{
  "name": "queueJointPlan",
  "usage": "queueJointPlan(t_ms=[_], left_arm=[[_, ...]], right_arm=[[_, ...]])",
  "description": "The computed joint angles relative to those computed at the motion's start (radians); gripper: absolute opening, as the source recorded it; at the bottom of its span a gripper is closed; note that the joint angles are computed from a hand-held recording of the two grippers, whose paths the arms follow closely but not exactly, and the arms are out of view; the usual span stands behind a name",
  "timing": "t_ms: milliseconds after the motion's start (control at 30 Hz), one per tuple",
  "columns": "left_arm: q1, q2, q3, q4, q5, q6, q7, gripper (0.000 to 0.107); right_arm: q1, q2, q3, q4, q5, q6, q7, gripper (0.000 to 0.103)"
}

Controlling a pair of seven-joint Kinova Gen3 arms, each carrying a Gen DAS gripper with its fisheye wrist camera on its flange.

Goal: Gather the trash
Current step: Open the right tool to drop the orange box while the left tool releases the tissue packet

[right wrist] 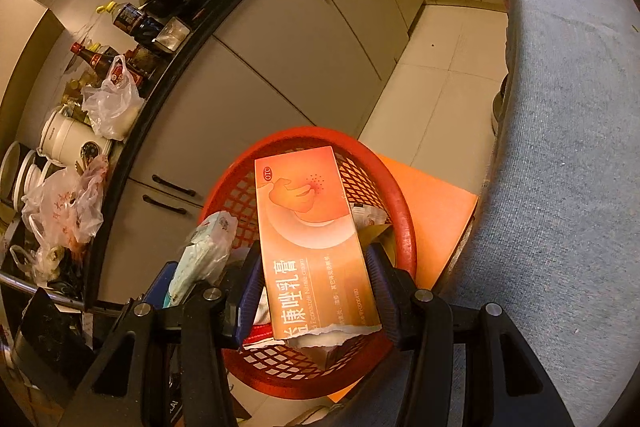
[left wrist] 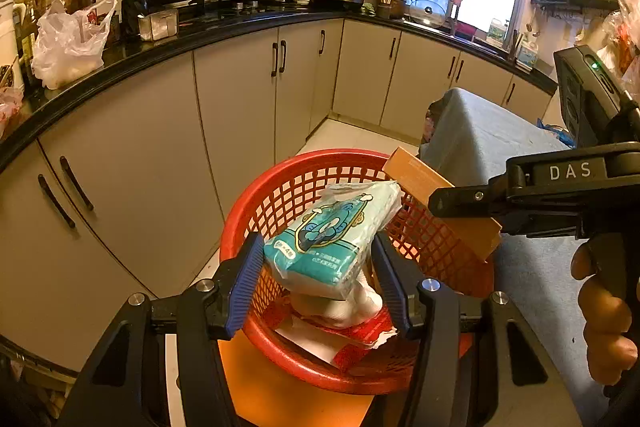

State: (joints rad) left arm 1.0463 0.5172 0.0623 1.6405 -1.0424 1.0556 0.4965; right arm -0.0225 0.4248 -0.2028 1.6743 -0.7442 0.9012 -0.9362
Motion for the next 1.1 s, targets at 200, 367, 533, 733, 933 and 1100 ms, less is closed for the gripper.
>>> queueJointPlan(t_ms=[200, 367, 533, 733, 933, 1100], left_arm=[[-0.006, 0.003, -0.001, -0.003, 0.002, -0.004, -0.010, 0.055], [-0.006, 0.007, -0.005, -0.005, 0.001, -0.010, -0.011, 0.055], [-0.006, 0.007, -0.007, -0.005, 0.002, -0.014, -0.011, 0.055], [-0.004, 0.010, -0.008, -0.009, 0.001, -0.012, -0.013, 0.055], [-0.003, 0.004, -0.013, 0.001, -0.012, -0.017, 0.003, 0.061], [0.003, 0.005, -0.009, -0.008, -0.022, 0.004, 0.009, 0.069]], right_arm=[[0.006, 0.012, 0.001, -0.006, -0.011, 0.011, -0.014, 0.055], [0.001, 0.023, 0.001, -0.011, -0.011, 0.012, -0.035, 0.055], [0.002, 0.032, -0.005, -0.019, -0.014, 0.013, -0.043, 0.055], [-0.002, 0.030, -0.012, -0.019, -0.015, 0.010, -0.038, 0.055], [0.013, 0.002, -0.013, -0.001, -0.038, -0.002, -0.008, 0.055], [0.029, -0.029, -0.003, 0.018, -0.064, -0.003, 0.017, 0.055]])
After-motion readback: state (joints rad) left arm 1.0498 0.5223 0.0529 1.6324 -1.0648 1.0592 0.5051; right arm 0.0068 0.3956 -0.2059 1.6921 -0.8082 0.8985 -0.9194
